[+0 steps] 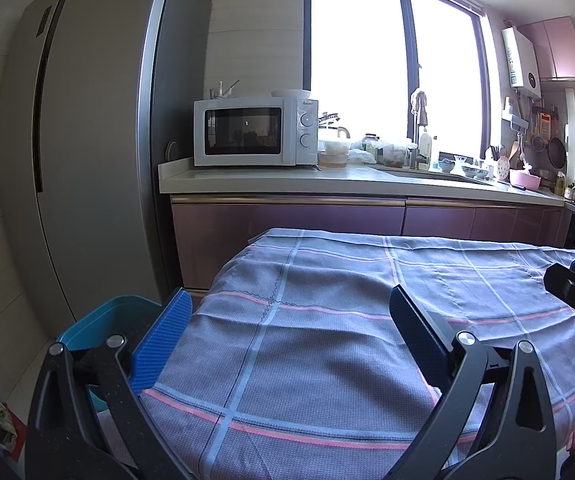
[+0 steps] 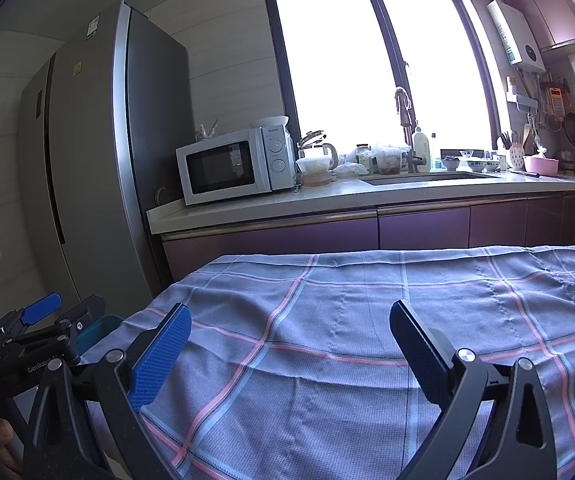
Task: Collect trash
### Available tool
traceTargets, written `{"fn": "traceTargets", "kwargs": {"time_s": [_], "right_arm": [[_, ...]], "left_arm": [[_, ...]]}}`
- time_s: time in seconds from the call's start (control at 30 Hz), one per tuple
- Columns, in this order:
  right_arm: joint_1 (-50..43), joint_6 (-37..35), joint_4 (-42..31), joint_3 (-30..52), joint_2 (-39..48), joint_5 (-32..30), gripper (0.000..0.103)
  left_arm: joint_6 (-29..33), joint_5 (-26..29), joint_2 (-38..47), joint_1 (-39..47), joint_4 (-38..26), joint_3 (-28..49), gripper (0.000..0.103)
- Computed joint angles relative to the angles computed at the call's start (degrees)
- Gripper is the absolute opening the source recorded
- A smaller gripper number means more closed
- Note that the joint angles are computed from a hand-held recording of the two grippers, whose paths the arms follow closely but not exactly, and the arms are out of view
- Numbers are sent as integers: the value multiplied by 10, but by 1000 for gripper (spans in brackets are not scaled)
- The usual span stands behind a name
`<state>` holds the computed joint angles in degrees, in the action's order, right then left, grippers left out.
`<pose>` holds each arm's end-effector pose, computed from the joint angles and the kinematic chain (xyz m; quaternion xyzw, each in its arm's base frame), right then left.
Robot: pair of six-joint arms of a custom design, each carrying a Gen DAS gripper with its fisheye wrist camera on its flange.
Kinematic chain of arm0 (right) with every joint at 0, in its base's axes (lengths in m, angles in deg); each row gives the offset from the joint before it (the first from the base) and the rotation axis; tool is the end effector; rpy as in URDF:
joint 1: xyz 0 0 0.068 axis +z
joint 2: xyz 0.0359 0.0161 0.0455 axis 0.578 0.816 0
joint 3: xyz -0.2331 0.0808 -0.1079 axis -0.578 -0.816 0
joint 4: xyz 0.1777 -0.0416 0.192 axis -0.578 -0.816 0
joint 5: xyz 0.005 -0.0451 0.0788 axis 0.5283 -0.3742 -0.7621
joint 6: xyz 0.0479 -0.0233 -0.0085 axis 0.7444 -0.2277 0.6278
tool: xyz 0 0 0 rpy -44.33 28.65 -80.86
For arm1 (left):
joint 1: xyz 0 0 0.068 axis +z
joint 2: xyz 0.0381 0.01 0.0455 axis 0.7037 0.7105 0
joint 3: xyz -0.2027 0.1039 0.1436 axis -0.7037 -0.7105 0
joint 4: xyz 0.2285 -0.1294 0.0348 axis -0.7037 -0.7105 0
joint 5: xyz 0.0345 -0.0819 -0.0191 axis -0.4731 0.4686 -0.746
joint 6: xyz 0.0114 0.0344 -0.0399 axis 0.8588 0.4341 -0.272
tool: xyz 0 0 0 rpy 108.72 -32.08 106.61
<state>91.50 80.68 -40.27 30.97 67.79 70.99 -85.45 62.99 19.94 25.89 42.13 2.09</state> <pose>0.1116 0.1128 0.2886 0.1035 0.8080 0.0114 0.5799 0.2100 -0.0697 0.2451 0.1093 0.7988 -0.0823 0.5859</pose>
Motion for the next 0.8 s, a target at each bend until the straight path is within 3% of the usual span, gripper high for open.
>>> {"fn": "traceTargets", "kwargs": {"time_s": [0.8], "right_arm": [[-7, -1, 2, -2, -3, -7, 96]], "left_arm": [[-1, -5, 2, -3, 0, -1, 97]]}}
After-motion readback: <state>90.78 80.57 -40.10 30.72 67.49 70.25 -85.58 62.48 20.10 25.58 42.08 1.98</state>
